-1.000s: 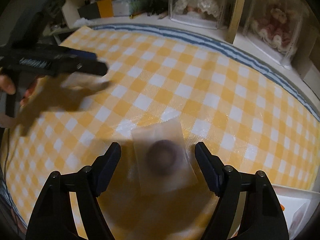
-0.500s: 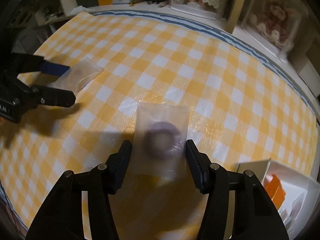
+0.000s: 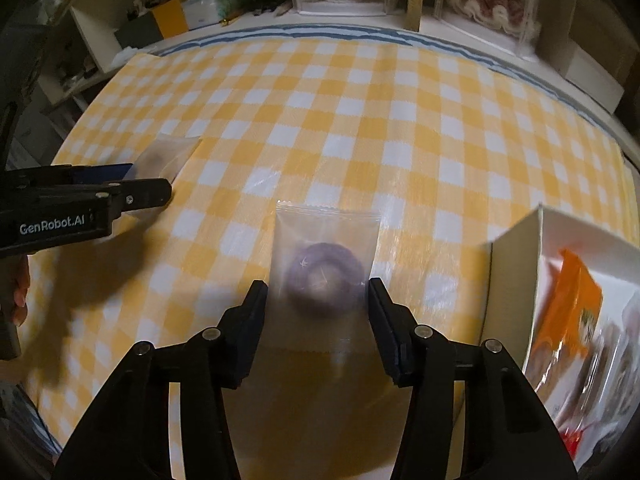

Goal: Organize snacks
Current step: 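Grasp the beige-ring packet with the left tool while the right tool grasps the purple-ring packet, then carry the beige-ring packet with the left tool while the right tool carries the purple-ring packet to the tray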

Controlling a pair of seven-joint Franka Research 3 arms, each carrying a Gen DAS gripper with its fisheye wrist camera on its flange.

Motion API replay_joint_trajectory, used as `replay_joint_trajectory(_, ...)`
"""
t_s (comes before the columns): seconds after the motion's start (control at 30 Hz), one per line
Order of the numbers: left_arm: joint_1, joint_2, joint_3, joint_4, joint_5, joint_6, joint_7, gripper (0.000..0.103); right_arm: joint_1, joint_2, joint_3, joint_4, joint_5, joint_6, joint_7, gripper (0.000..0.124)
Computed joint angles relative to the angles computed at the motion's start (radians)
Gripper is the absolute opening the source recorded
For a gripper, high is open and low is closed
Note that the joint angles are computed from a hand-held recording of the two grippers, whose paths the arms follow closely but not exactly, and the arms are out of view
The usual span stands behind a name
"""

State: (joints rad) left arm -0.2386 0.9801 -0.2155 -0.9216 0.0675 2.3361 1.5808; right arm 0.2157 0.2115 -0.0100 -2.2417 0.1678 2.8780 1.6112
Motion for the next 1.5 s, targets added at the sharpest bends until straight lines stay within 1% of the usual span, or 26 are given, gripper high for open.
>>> replay_joint_trajectory(0.03,0.011,-0.042,-0.006,-0.073,-0.007,0.033,-0.005,0.046,0.003,-0.011,-0.001,-0.014,-0.001,0.006,0.006,0.049)
replay_joint_trajectory(0.27,0.079,-0.253,-0.064,-0.416,-0.05,0.249,0.006,0.046,-0.006,-0.092,0.017,-0.095,0.042,0.048,0.005,0.047)
replay_joint_trajectory(0.37,0.108,-0.345,-0.093,-0.543,-0.074,0.319,0.027,0.046,-0.014,-0.147,0.027,-0.132,0.076,0.061,-0.016,0.047)
replay_joint_trajectory(0.43,0.128,-0.407,-0.117,-0.625,-0.098,0.366,0.047,0.046,-0.016,-0.188,0.028,-0.158,0.074,0.068,-0.014,0.047)
replay_joint_trajectory(0.57,0.178,-0.519,-0.179,-0.758,-0.18,0.429,0.109,0.046,-0.029,-0.284,0.03,-0.217,0.09,0.079,-0.03,0.047)
replay_joint_trajectory(0.7,0.194,-0.597,-0.218,-0.838,-0.264,0.467,0.177,0.046,-0.053,-0.377,0.033,-0.275,0.079,0.084,-0.025,0.047)
replay_joint_trajectory(0.83,0.205,-0.687,-0.256,-0.921,-0.383,0.491,0.272,0.046,-0.085,-0.471,0.03,-0.331,0.073,0.081,-0.031,0.047)
replay_joint_trajectory(0.93,0.183,-0.727,-0.26,-0.957,-0.453,0.503,0.329,0.046,-0.117,-0.534,0.023,-0.369,0.068,0.077,-0.041,0.047)
replay_joint_trajectory(1.1,0.107,-0.732,-0.236,-0.944,-0.504,0.492,0.357,0.046,-0.204,-0.62,0.017,-0.418,0.04,0.054,-0.045,0.047)
replay_joint_trajectory(1.13,0.096,-0.734,-0.238,-0.947,-0.516,0.492,0.365,0.046,-0.218,-0.633,0.014,-0.426,0.035,0.048,-0.047,0.047)
replay_joint_trajectory(1.27,0.05,-0.692,-0.23,-0.91,-0.51,0.478,0.366,0.046,-0.283,-0.669,-0.005,-0.455,0.019,0.036,-0.058,0.047)
replay_joint_trajectory(1.33,0.038,-0.666,-0.235,-0.888,-0.502,0.467,0.363,0.046,-0.31,-0.68,-0.014,-0.467,0.014,0.033,-0.067,0.047)
replay_joint_trajectory(1.4,0.015,-0.618,-0.229,-0.835,-0.473,0.449,0.337,0.046,-0.332,-0.683,-0.026,-0.475,0.014,0.033,-0.078,0.047)
replay_joint_trajectory(1.5,0.006,-0.561,-0.247,-0.778,-0.459,0.417,0.316,0.046,-0.357,-0.675,-0.049,-0.479,0.02,0.029,-0.104,0.047)
